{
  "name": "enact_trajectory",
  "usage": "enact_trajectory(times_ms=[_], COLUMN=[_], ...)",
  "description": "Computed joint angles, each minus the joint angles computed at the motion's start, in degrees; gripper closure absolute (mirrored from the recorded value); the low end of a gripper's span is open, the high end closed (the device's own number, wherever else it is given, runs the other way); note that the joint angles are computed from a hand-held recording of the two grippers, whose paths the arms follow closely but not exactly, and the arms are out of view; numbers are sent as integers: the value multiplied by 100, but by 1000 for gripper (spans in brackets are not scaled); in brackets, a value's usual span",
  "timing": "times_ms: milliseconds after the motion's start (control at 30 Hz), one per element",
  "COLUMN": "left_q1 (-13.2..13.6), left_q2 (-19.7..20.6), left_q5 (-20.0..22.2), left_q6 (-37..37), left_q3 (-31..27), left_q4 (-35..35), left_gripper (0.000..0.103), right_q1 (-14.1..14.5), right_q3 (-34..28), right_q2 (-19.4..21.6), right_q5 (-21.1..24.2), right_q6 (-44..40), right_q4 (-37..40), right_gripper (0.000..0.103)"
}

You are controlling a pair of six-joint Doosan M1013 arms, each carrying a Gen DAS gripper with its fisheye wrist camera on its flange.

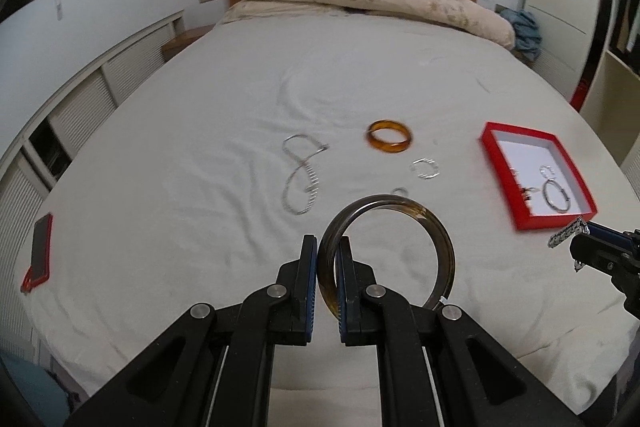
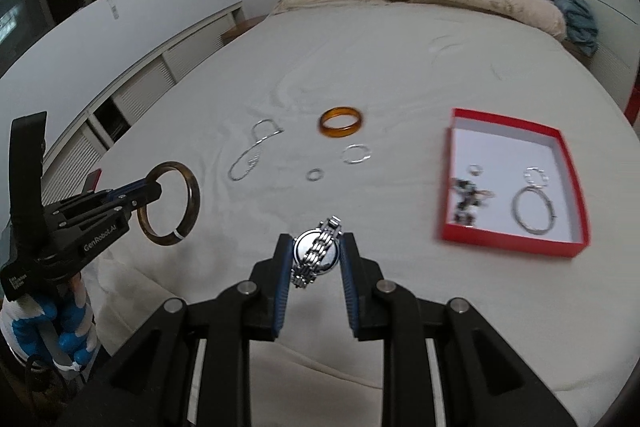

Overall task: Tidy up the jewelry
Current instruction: 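Carry the dark bangle and silver watch over the red box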

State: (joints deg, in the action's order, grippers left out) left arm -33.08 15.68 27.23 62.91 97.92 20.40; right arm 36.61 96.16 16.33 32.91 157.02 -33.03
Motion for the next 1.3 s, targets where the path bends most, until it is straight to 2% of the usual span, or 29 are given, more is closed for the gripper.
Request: enact_trajectory(times_ms=[233,500,700,933,1133,1300], left_q1=[-336,-659,-903,-1070,-1114,-1111], left_q2=[242,872,1648,2388,2817,3003], left_q5=[52,293,683,1157,1463,1650], left_q6=[623,1712,2357,2414,2292,2257], left_q3=[-527,-1513,-2505,-3360,-3819,-3991], left_q4=[-346,-1130,-1528,-1397,-1165,-1091], left_gripper=[94,94,94,94,94,94], right_q1=[-202,-742,-1324,-1840,-2145,-2318], right_q3=[383,619,695,673,524,374], right_q2=[-438,-682,-501,-129,190,391], right_q5=[227,393,64,-267,-328,-213], right_q6=[449,235,-152,-630,-1494,-2284], right_q4=[-550,-742,-491,-115,586,1309], right_gripper=[81,81,81,81,81,81])
